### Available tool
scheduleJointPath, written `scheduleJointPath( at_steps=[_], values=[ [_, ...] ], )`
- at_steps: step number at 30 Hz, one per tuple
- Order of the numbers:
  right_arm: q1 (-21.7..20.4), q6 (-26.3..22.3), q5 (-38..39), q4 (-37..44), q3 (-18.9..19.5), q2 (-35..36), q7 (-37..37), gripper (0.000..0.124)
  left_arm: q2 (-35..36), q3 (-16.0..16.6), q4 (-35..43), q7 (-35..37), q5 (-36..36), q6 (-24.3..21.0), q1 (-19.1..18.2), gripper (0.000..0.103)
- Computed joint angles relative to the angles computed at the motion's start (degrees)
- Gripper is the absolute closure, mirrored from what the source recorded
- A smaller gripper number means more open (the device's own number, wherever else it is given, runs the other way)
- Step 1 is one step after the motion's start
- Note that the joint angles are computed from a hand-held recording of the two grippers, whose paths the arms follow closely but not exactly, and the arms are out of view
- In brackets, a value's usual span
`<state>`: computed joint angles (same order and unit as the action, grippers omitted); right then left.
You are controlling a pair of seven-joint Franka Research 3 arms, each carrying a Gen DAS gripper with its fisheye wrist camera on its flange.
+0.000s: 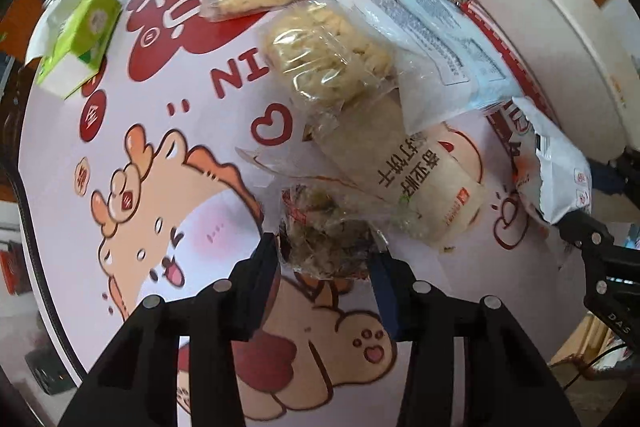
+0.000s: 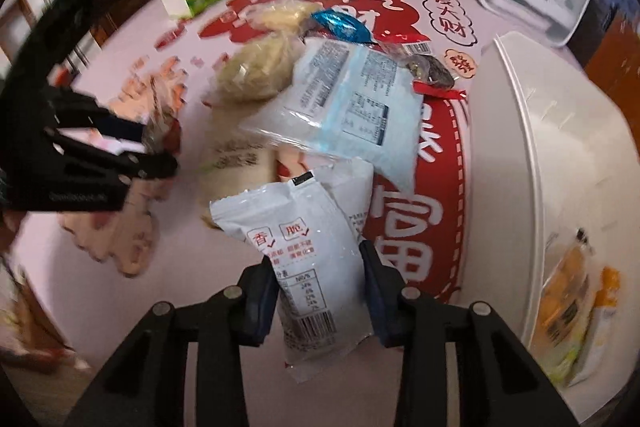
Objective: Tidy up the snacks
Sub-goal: 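Carry both held bags over the white tray, then lower both bags into the white tray and open both grippers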
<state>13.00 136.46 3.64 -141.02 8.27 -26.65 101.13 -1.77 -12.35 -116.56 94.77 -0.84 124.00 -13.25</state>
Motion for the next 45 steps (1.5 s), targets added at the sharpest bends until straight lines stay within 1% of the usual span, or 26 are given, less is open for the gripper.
scheduleJointPath(
  at_steps=[3, 7, 10, 13, 17, 23, 27, 32, 36, 41, 44, 45],
  values=[
    [1.15, 0.25, 3.19, -0.49, -1.21, -1.93, -0.92, 0.086, -2.22, 0.14, -0.14, 0.5, -1.72, -0.83, -0.09, 0.059],
    [1.96, 0.84, 6.76, -0.39, -2.28, -5.08, -2.48, 0.086, -6.14, 0.12, -1.14, 1.22, -4.12, -0.06, -1.19, 0.059],
    [1.5, 1.81, 7.89, -0.09, -2.32, -7.48, -3.19, 0.086, -8.08, 0.39, 0.14, 2.26, -6.46, 0.95, -2.3, 0.059],
    [0.13, 3.35, 8.08, 0.26, -2.18, -10.46, -2.88, 0.086, -8.58, 0.09, 3.05, 2.6, -8.44, 2.71, -3.65, 0.059],
    [-3.24, 5.39, 6.72, 0.06, -1.61, -15.3, -1.29, 0.086, -6.3, -0.76, 8.31, 2.77, -9.96, 5.26, -5.18, 0.059],
    [-8.65, 6.84, 4.4, -1.35, -1.17, -21.68, 1.92, 0.086, -1.51, -3.43, 17.22, 1.24, -10.95, 7.16, -7.94, 0.059],
    [-12.19, 7.1, 3.16, -2.57, -1.61, -24.86, 3.69, 0.086, 2.89, -5.6, 23.17, -1.15, -7.45, 7.82, -9.88, 0.059],
    [-15.43, 5.93, 3.22, -4.39, -3.56, -27.56, 4.96, 0.086, 8.2, -7.39, 29.46, -4.36, -3.39, 6.35, -12.44, 0.059],
    [-17.26, 3.93, 3.17, -5.64, -4.67, -29.31, 5.04, 0.085, 12.27, -7.92, 34.21, -8.05, 1.24, 4.28, -14.74, 0.059],
    [-18.92, 2.32, 3.03, -6.5, -5.49, -29.15, 4.67, 0.082, 16.16, -7.76, 38.65, -11.48, 6.37, 2.5, -17.4, 0.058],
    [-19.38, 0.92, 3.45, -6.79, -6.29, -28.97, 4.6, 0.082, 17.45, -7.37, 40.19, -13.67, 9.26, 1.71, -18.72, 0.053],
    [-19.3, 0.49, 3.86, -6.86, -6.84, -28.74, 4.41, 0.078, 17.73, -7.22, 40.41, -14.48, 10.02, 1.67, -19.05, 0.047]
  ],
)
